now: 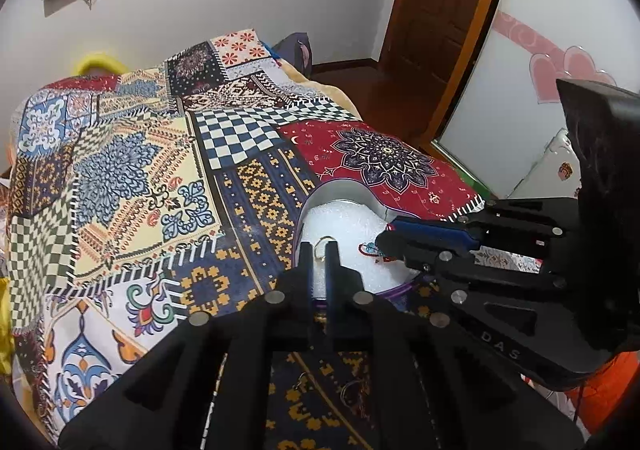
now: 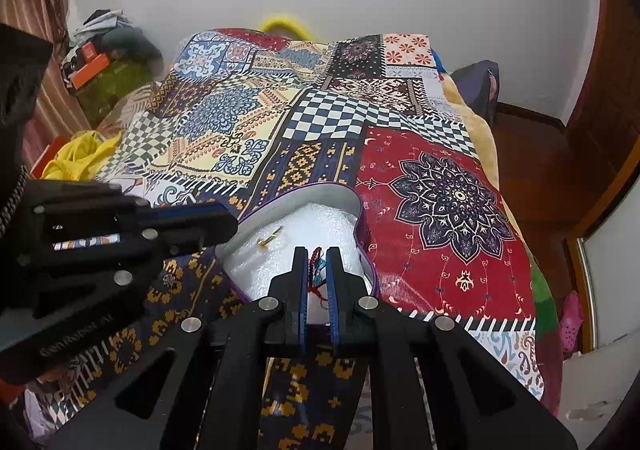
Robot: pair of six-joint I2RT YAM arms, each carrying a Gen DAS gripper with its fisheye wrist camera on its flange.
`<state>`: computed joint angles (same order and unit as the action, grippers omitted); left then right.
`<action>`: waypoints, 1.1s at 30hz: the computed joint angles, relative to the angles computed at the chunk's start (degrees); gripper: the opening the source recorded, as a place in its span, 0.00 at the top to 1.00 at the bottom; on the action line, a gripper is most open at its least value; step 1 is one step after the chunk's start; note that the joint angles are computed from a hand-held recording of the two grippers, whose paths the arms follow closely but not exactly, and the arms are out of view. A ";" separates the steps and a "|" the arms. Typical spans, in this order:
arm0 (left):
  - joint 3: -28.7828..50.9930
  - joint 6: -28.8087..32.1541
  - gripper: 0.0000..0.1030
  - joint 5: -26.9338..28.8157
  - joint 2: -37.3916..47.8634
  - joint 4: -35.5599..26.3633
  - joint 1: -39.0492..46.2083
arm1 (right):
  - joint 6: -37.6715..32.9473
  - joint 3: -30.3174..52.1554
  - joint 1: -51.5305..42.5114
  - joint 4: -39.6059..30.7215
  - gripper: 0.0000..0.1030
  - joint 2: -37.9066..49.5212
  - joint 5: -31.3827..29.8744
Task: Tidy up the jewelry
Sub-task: 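Carry the ring into the heart tin and open the right tool, then lift the right tool out of the tin toward the remaining jewelry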
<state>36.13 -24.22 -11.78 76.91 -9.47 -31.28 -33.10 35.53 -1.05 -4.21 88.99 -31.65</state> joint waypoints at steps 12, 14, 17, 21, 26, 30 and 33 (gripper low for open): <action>-0.34 -4.12 0.72 -6.25 -10.38 -9.16 -4.42 | 0.56 -5.25 -2.71 -1.51 0.64 -12.22 -1.64; -0.04 -5.19 0.69 -8.09 -12.30 -11.41 -5.98 | 0.53 -5.95 -3.29 -2.20 0.63 -14.45 -1.89; 0.38 -7.09 0.62 -11.06 -15.01 -14.83 -8.80 | 0.48 -6.97 -4.38 -3.56 0.63 -18.06 -2.35; 0.70 -10.03 0.58 -14.39 -18.04 -19.35 -12.57 | -0.21 -8.05 -6.24 -6.00 0.63 -21.95 -3.89; 0.19 -13.47 0.57 -15.77 -20.29 -23.12 -15.30 | -1.12 -9.51 -8.10 -8.12 0.63 -25.33 -5.48; -1.36 -15.81 0.56 -15.60 -21.38 -24.34 -16.40 | -2.37 -10.93 -9.61 -9.54 0.63 -27.24 -6.45; -2.99 -17.56 0.57 -14.98 -21.47 -24.63 -17.26 | -3.23 -12.73 -10.31 -8.84 0.63 -28.06 -6.14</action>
